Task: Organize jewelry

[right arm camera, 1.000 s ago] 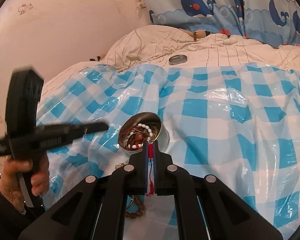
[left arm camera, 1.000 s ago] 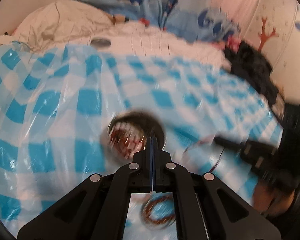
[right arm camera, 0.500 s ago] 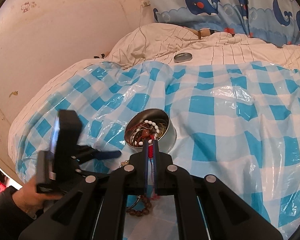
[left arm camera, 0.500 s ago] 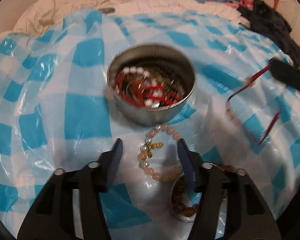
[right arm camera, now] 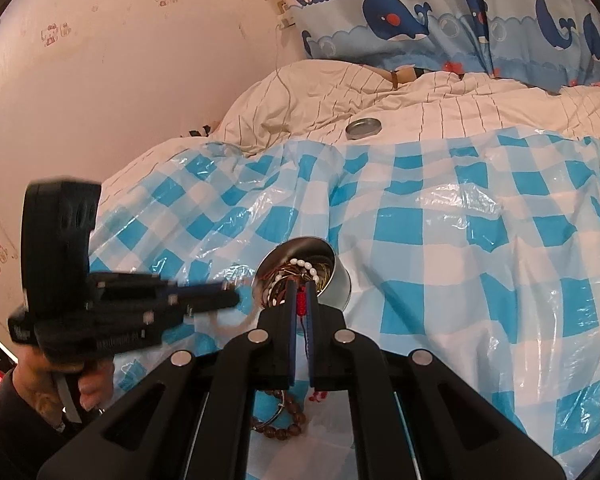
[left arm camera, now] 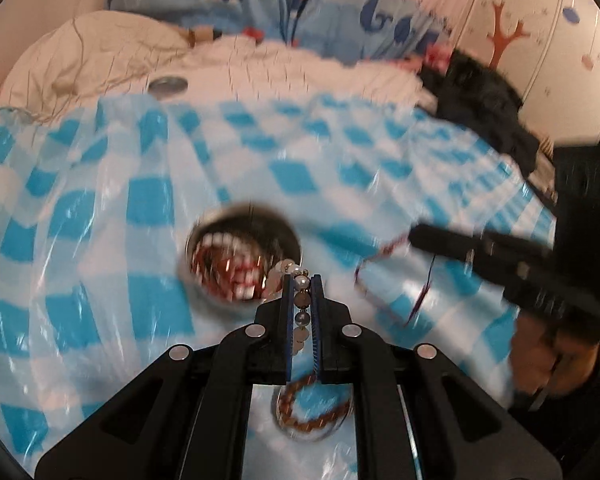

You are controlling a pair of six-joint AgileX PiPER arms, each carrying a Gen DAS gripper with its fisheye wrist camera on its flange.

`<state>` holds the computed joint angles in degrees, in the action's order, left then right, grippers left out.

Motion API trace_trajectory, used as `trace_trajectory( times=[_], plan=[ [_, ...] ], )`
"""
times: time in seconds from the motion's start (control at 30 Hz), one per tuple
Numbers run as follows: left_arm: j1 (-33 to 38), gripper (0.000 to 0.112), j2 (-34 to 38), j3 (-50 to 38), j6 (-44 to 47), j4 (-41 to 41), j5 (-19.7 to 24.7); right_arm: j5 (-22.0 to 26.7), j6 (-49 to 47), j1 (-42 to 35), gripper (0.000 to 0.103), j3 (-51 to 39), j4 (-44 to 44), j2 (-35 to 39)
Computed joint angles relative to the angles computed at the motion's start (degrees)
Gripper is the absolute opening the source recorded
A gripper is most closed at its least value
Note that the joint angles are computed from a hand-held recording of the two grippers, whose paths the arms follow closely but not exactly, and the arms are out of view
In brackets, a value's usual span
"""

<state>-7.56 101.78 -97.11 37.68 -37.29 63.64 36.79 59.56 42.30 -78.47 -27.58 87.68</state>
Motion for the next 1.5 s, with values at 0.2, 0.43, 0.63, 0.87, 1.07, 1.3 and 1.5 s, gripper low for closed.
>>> trace_trajectory(
  times=[0.2, 0.43, 0.63, 0.87, 1.07, 1.3, 1.5],
  plan=[
    [-2.3, 0.007, 6.3, -5.6, -6.6, -0.4, -5.6, -0.2, -0.2, -0.2, 0.005, 0.1, 0.4, -0.2],
    [-3.7, 0.038, 13.7, -14.6, -22.3, 13.9, -1.8, -1.8, -2.7, -0.9, 0.005, -1.0, 2.5, 1.1],
    [1.8, 0.063, 6.4, -7.6, -20.8, 10.5, -6.0, -5.9, -10.3, -3.3, 0.005, -8.6, 10.2, 6.2],
    [6.8, 0.069, 4.9, -6.0, -21.1, 8.9, -4.9, -0.2, -11.9, -6.8, 0.04, -19.9, 12.4, 17.4],
    [4.3, 0.078, -0.4, 1.5, -21.5, 10.4, -9.0, 7.5, -1.4, -1.7, 0.041, -13.8, -1.3, 13.7],
    [-2.4, 0.089, -14.5, 18.1, -23.8, 19.7, -18.3, 17.5, 7.1, 11.0, 0.062, -4.5, -10.2, 8.1],
    [-3.2, 0.094, -22.7, 25.4, -24.3, 24.0, -20.4, 20.2, 20.8, 17.5, 0.074, -1.2, -16.1, 7.8]
  ],
)
